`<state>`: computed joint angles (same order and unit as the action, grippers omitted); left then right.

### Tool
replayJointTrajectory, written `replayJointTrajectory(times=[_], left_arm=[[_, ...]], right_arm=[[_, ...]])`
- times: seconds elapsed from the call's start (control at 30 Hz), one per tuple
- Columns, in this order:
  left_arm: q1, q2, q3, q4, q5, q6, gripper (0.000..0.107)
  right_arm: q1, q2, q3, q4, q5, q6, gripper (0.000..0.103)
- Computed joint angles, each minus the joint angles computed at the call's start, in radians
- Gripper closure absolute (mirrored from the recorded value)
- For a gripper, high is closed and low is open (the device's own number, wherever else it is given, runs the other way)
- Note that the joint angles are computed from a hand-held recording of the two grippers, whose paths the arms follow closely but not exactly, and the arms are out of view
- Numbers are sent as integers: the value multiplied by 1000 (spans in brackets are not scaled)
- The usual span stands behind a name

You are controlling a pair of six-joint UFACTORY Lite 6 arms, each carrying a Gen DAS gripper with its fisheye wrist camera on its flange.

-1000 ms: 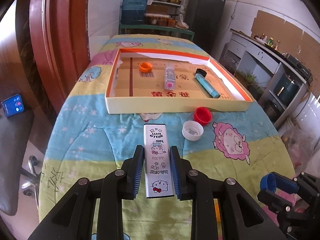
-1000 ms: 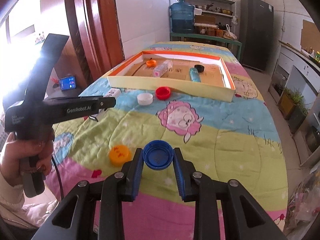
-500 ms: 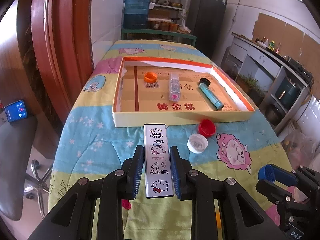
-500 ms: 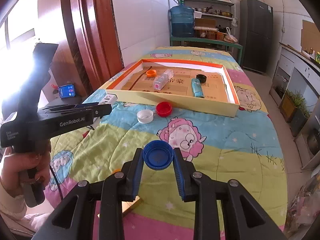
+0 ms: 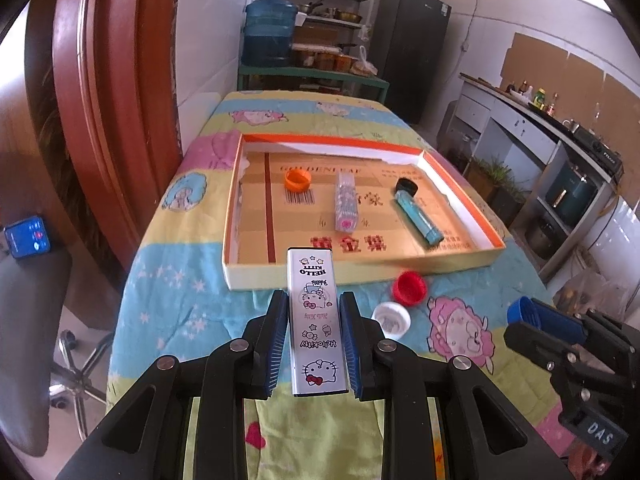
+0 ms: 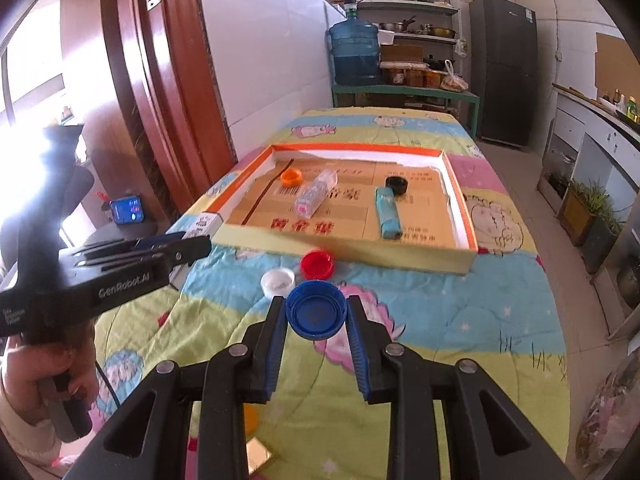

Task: Organize rigid objects
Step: 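Carry the white printed box and blue cap over the cardboard box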

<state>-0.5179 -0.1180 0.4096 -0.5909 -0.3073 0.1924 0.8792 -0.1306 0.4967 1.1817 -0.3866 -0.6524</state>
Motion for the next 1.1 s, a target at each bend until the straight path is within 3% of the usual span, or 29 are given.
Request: replayJointTrajectory(times=[0.47, 1.1], left_arm=[[122, 99, 217, 149, 94, -44, 80], [216, 465, 566, 415, 177, -256, 80]], right_arm=[[-208, 141, 221, -250, 111, 96, 73], [-364, 487, 581, -683, 217, 434, 73]])
